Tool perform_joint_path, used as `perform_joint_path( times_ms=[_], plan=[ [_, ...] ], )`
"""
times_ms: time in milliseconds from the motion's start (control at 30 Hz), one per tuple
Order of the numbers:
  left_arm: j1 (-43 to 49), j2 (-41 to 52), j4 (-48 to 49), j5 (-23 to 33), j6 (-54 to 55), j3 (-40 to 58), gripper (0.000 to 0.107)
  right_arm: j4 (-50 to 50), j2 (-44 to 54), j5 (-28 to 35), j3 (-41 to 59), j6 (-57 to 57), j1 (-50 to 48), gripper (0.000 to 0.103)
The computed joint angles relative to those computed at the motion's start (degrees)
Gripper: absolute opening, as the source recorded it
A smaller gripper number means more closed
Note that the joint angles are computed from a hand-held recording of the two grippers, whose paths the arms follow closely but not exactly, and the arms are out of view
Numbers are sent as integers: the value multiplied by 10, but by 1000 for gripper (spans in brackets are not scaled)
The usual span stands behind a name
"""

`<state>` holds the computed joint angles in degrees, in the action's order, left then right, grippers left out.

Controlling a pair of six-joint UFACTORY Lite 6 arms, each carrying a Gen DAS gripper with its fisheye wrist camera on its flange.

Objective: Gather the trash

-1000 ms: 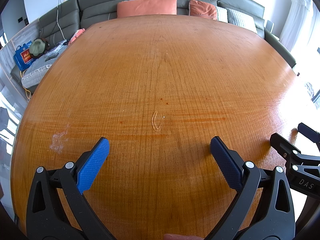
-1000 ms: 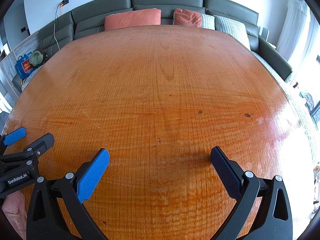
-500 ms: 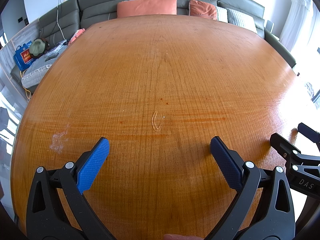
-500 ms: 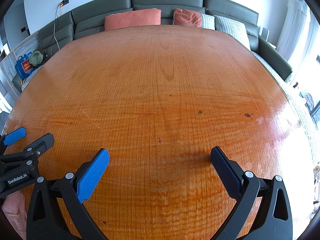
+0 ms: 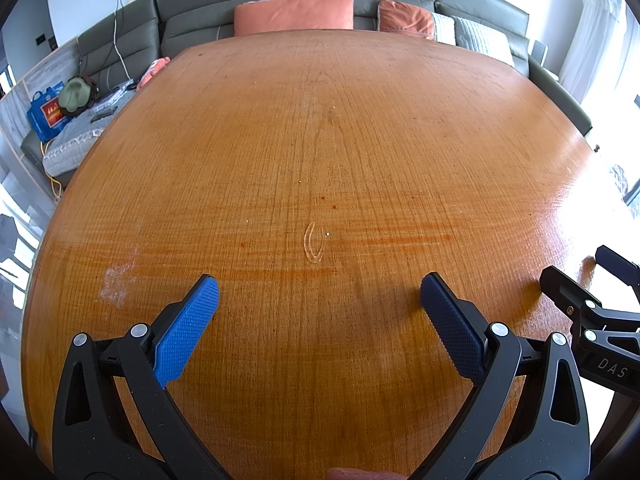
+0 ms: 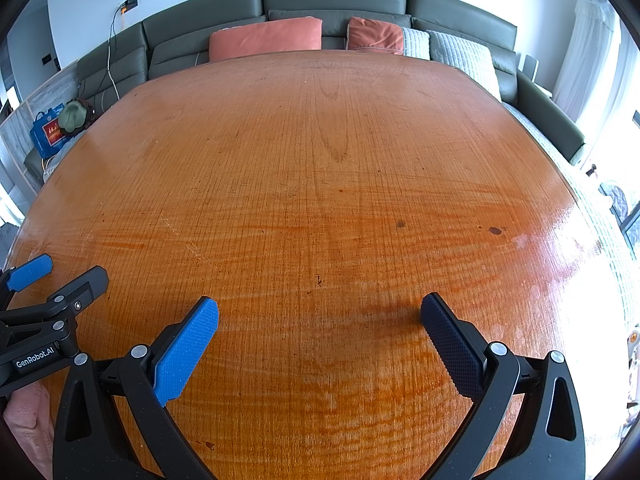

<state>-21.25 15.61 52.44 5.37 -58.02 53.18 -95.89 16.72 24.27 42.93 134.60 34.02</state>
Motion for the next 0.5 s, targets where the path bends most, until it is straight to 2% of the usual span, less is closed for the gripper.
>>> perform_joint_path(
  times_ms=[333, 500],
  plan=[
    [0, -1, 4, -1, -5, -1, 97, -1, 0, 0, 0, 0, -1, 101],
    [-1, -2, -51, -8, 62, -3, 97, 0, 0, 0, 0, 0, -1, 101]
  ],
)
